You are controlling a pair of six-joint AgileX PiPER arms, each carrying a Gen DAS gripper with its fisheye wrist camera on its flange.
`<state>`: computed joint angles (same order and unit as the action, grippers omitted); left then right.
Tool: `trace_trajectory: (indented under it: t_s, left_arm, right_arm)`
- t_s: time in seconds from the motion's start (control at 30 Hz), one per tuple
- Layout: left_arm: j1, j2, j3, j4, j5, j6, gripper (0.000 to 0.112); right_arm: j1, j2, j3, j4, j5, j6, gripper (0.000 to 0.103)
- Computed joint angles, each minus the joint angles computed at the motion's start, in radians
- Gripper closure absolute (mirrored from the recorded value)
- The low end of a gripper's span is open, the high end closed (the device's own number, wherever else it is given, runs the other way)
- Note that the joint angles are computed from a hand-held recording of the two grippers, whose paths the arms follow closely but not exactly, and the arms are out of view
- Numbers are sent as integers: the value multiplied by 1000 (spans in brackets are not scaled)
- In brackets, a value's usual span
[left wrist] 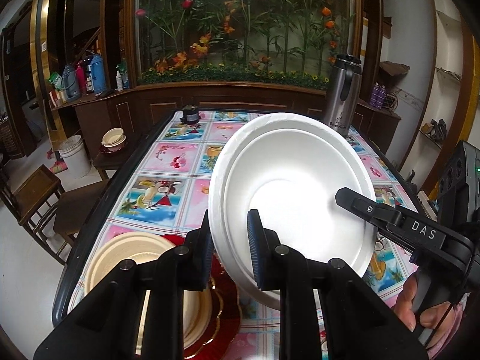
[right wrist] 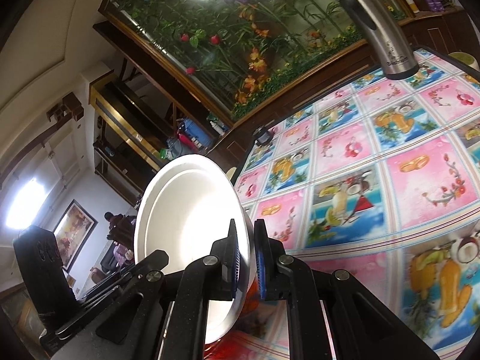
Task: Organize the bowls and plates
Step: 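Lift the white bowl with both grippers and carry it to the stack, then lower the white bowl onto the top of the stack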
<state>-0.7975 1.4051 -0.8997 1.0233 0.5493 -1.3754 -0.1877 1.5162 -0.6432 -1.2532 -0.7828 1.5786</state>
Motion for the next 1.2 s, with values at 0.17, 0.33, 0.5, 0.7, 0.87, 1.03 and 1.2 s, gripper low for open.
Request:
trace_trajectory:
  t_s: [0.17, 0.33, 0.5, 0.7, 0.87, 1.03, 1.2]
  left_arm:
    - [46, -48, 52, 6, -13, -5, 94]
    - [109, -88, 103, 2, -36, 2, 94]
    - [211, -121, 140, -67, -77, 94, 94]
    - [316, -177, 189, -102, -93, 173, 93]
    - [378, -175, 228, -112, -119, 189, 93]
    - [417, -155, 256, -155, -152, 227, 93]
    - [418, -145, 269, -155, -152, 225, 93]
  right_arm:
    - [85, 9, -21, 25, 36, 7, 93]
    - [172, 35, -50, 48, 74, 18, 92]
    - [272, 70, -97, 53, 127, 66, 90]
    - [419, 98, -162, 52, 221, 94, 88]
    - [500, 147, -202, 31, 253, 123, 87]
    - [534, 183, -215, -6, 281, 141, 86]
    - [554, 203, -201, 22, 295, 99, 86]
